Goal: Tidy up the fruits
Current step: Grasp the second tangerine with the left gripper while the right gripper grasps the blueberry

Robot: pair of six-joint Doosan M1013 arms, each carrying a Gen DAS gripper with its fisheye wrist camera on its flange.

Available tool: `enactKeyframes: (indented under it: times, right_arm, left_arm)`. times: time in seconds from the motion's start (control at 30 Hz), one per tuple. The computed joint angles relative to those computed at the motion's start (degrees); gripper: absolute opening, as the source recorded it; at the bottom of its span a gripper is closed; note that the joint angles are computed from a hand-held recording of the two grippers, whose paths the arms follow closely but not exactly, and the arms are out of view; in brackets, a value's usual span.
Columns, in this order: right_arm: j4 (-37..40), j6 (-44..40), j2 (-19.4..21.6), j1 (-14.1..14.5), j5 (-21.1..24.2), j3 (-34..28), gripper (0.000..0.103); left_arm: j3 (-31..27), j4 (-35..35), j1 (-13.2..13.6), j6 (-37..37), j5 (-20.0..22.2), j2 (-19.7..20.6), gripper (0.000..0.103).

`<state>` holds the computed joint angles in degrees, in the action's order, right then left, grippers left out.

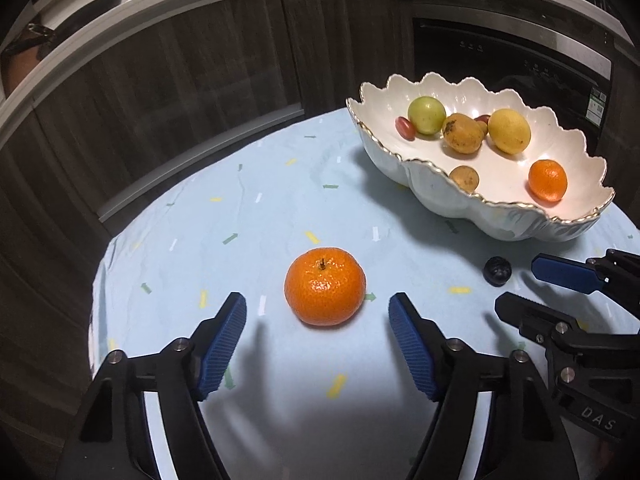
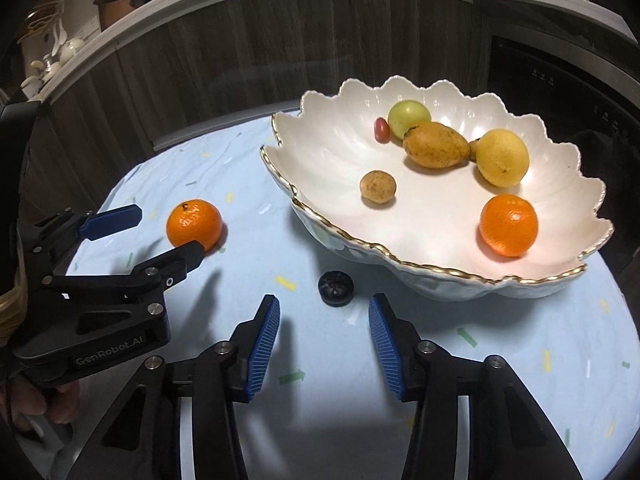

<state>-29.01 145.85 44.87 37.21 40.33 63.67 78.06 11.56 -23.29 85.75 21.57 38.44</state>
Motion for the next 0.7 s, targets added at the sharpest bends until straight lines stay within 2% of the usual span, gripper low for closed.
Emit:
enactKeyframes:
  times: [0.17, 0.3, 0.47, 0.63, 0.7]
  right_arm:
    - [0.4, -0.3, 0.8, -0.1, 1.3, -1.1, 0.045]
    - [1.3, -0.9, 1.4, -0.2, 2.3, -2.0, 0.045]
    - [1.7, -1.8, 2.0, -0.2, 3.0, -3.1, 0.040]
    - [1.7, -1.8, 2.5, -0.3, 4.3, -4.1, 0.039]
    - [2.0, -2.1, 2.6, -0.3, 4.3, -4.3, 0.037]
  left_arm:
    - [-0.6, -4.7, 0.1, 6.1, 0.0, 0.7, 0.069]
    - [-1.5, -6.1, 0.2, 8.1, 0.2, 1.5, 0.069]
    - [-2.4, -8.6, 0.4, 10.7, 0.4, 2.1, 0.068]
    - [-3.4, -12.1, 0.8, 13.8, 1.5, 2.6, 0.063]
    - [-3.7, -13.4, 0.9, 15.1, 2.0, 2.8, 0.056]
